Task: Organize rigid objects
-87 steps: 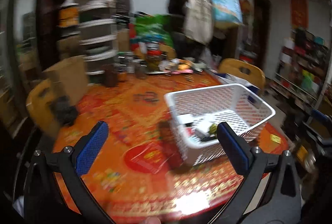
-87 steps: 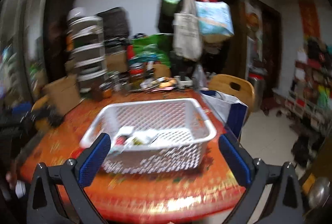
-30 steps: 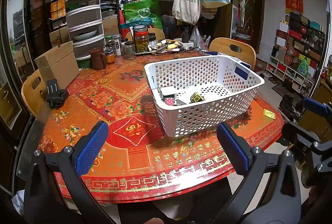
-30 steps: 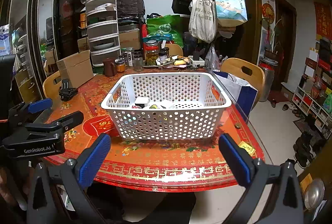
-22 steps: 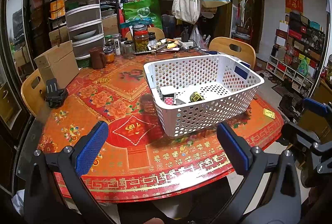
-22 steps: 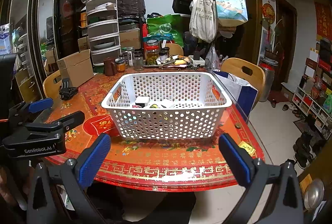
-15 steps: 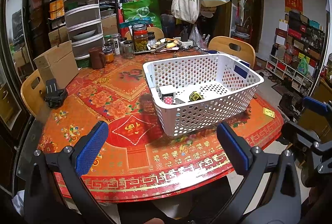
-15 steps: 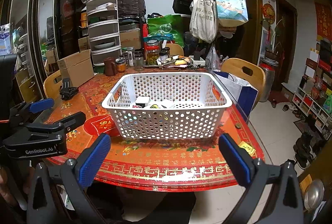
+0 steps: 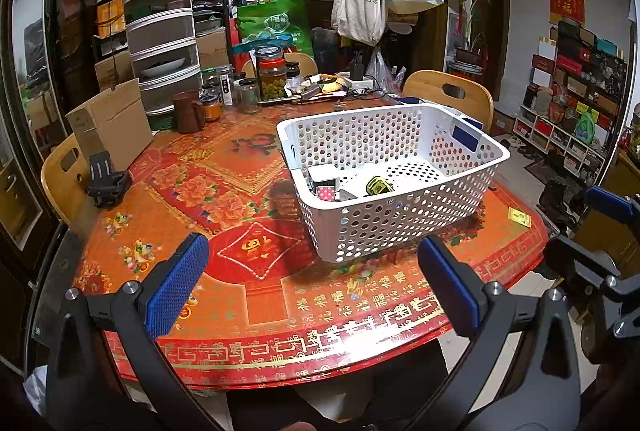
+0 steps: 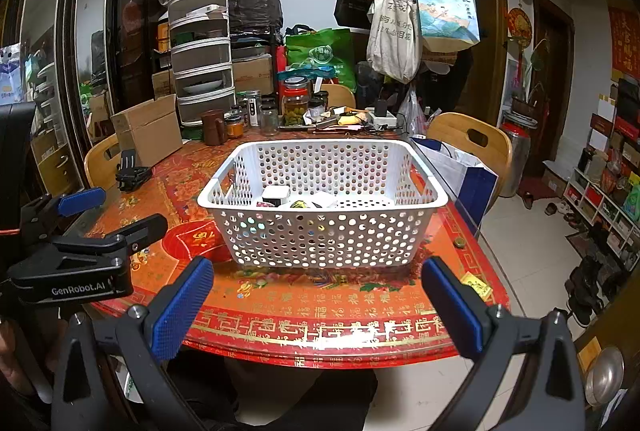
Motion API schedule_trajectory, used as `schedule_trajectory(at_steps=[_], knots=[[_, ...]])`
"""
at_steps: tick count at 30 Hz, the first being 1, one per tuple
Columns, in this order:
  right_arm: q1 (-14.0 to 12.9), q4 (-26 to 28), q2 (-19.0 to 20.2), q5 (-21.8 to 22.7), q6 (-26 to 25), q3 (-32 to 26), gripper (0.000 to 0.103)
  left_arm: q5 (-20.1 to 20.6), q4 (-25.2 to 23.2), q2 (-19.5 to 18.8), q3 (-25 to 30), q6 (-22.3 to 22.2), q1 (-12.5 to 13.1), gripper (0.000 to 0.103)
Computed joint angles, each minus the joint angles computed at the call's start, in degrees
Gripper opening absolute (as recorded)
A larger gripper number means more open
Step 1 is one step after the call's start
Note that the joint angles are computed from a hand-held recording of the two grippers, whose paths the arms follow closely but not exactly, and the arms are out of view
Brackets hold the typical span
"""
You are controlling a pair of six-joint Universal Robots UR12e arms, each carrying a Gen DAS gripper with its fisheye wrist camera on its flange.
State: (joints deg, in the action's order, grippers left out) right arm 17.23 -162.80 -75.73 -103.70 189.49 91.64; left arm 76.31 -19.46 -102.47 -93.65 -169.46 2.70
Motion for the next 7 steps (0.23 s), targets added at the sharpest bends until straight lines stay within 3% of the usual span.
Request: schedule_trajectory(at_steps=[7], knots=[[0.11,0.18,0.01,0.44,-0.42,-0.15,0.103,1.15,2.22,-0.11,-0.44,0.29,-0.46,0.103]])
